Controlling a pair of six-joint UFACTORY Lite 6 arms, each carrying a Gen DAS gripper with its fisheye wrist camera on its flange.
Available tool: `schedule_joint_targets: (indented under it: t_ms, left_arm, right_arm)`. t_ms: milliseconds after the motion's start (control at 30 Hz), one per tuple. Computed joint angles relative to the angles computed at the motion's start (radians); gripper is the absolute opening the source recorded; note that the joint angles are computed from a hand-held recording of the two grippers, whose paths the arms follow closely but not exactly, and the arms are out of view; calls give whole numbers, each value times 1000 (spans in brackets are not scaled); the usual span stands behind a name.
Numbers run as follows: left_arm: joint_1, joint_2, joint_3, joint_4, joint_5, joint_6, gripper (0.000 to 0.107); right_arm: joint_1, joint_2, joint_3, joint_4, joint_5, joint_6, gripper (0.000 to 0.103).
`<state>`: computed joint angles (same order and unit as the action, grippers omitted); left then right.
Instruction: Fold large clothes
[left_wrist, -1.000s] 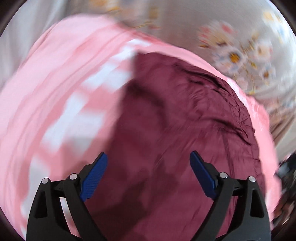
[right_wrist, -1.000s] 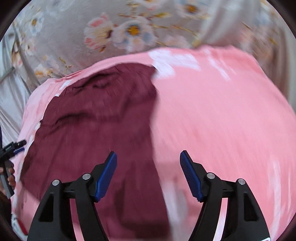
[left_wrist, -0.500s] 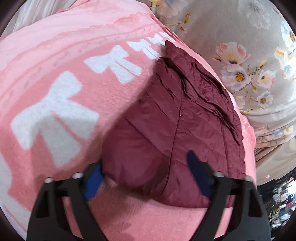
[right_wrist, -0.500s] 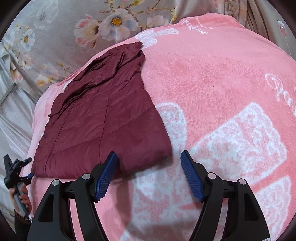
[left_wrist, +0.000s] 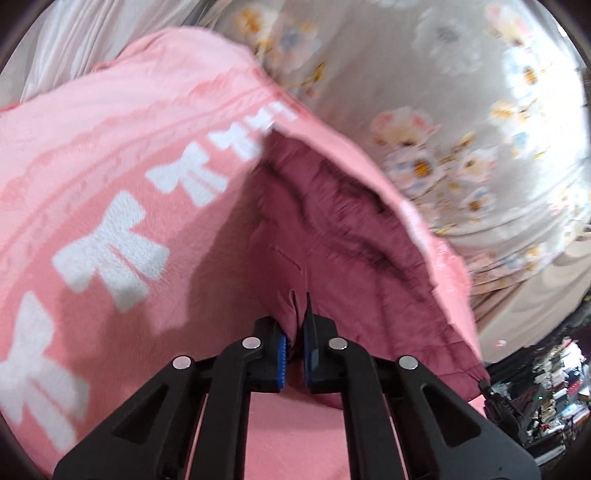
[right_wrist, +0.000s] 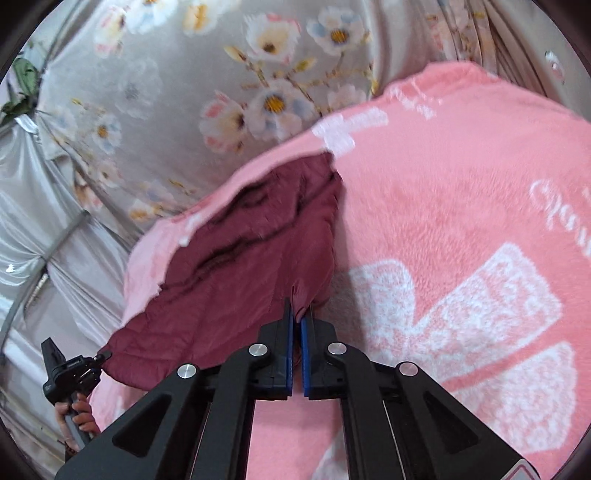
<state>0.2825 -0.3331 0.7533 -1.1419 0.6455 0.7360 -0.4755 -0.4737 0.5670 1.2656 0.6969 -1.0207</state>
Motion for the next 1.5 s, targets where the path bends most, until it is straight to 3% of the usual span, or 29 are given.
schedule_joint_targets:
  t_ms: [133,267,333,367,400,500,600,700,800,933,1067,1200,1300,1433,1500]
  left_arm:
    - [200,-244,-7,57,276,-41,5]
    - [468,-396,93,15,581,-46,5]
    - [514,-412,161,3,628,-60,5]
    - [492,-404,214,10,610,-83,5]
    - [441,-388,256,35,564,-114,5]
    - [180,-290,352,180,317,-231,6]
    - [-99,-52,473,444,30,-447,6]
    - [-234,246,655,758,-95,-711,6]
    - [-296,560,813,969,-230,-897,6]
    - [-290,979,1184,994,-137,-946,6]
    - [-302,1287,1558,1092,17,-1028,7]
    - [-307,1562,1906,1116,150,-1031,9]
    - [-302,1663,1999,1089,161,-1009,12]
    - [-311,1732,2055,1098,143,-1011,15]
    - [-321,1711,1996,1124,96,-1027,16]
  right_arm:
    - [-234,-267,2,-97,242,74,3]
    - [-625,-401,107,-39,640,30,3]
    - [-765,-417,191,23,763,46,3]
    - [-771,-417,219,43,762,64,3]
    - [-736,-409,245,46,719,104,3]
    - [-450,-326,308,28,431,142,3]
    - [-136,-150,365,-12,122,151,3]
    - [140,133,486,-92,-192,242,3]
    - [277,447,635,-93,-399,262,3]
    - [326,808,874,-121,-463,333,3]
    - [374,1088,1115,-485,-497,691,3]
    - [397,1247,1260,-819,-475,998,3]
    - [407,1351,1354,-951,-438,1134,3]
    - [400,1437,1402,-886,-417,1082,3]
    - [401,1461,1418,-888,-408,1086,3]
